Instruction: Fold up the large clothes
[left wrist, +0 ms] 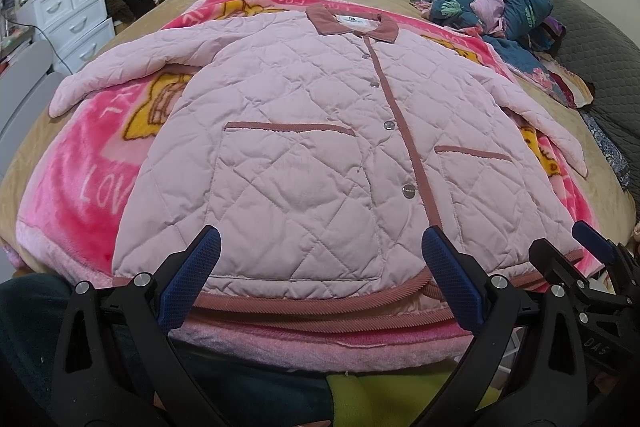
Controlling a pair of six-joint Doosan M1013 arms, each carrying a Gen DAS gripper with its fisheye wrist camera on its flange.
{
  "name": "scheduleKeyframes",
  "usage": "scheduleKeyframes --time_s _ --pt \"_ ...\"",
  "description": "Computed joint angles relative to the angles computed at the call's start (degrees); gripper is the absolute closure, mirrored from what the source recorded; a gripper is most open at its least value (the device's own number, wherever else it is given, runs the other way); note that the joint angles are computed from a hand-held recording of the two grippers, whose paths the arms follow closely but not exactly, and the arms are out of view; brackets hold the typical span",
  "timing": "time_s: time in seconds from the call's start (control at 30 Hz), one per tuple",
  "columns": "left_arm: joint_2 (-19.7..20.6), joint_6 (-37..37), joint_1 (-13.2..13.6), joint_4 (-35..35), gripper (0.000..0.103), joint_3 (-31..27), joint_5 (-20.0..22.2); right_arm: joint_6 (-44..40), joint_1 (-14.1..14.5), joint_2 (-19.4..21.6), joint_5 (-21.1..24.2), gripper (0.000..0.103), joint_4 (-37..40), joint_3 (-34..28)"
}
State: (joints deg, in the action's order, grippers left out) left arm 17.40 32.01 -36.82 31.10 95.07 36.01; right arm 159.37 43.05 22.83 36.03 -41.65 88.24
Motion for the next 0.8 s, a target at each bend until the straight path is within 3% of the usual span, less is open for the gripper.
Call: scheduleKeyframes --time_s 0.8 --pt "0.18 0.02 -0.35 -0.12 0.009 -0.86 0.86 -0.77 -0.09 0.22 0.12 0.004 0.36 -0.41"
